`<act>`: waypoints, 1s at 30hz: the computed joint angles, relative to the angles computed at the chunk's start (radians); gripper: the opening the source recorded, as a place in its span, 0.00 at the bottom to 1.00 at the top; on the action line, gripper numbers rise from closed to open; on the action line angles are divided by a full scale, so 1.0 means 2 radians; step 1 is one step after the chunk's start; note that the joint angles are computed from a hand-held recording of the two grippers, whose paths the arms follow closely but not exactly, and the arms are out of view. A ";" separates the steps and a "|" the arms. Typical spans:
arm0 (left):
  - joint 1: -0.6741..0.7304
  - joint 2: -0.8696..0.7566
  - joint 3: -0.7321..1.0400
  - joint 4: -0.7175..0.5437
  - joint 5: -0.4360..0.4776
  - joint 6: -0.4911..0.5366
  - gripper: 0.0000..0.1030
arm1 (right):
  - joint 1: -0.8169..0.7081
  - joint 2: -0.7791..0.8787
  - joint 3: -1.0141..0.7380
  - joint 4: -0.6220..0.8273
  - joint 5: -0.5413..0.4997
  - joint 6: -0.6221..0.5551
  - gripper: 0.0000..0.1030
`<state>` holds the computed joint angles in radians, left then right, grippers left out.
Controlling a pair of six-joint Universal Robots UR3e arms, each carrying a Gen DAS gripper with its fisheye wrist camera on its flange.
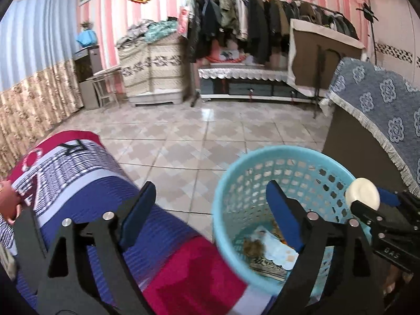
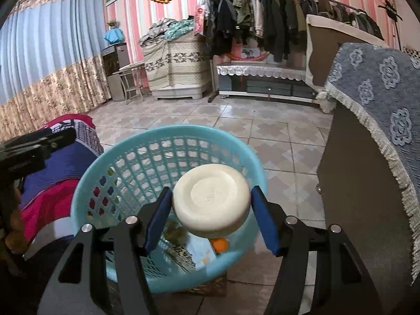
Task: Collect trash
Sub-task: 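Open the left tool over the basket while the right tool releases the white disc, then move both tools back over the bed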
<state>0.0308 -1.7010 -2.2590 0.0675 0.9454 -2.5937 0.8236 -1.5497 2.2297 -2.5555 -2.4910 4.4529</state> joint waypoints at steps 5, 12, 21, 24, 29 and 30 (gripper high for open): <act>0.051 0.033 -0.017 -0.028 -0.017 0.010 0.87 | -0.030 0.049 -0.021 -0.078 0.018 -0.071 0.60; 0.136 0.079 -0.047 -0.072 -0.050 0.051 0.87 | -0.049 0.089 -0.060 -0.097 0.023 -0.104 0.67; 0.260 0.190 -0.084 -0.195 -0.116 0.128 0.87 | -0.010 0.102 -0.144 0.028 -0.019 -0.067 0.79; 0.304 0.221 -0.087 -0.239 -0.136 0.160 0.89 | 0.001 0.112 -0.174 0.053 -0.017 -0.061 0.80; 0.394 0.268 -0.079 -0.333 -0.166 0.213 0.90 | 0.014 0.132 -0.223 0.068 -0.017 -0.071 0.80; 0.412 0.276 -0.079 -0.349 -0.171 0.225 0.90 | 0.020 0.142 -0.243 0.076 -0.019 -0.075 0.80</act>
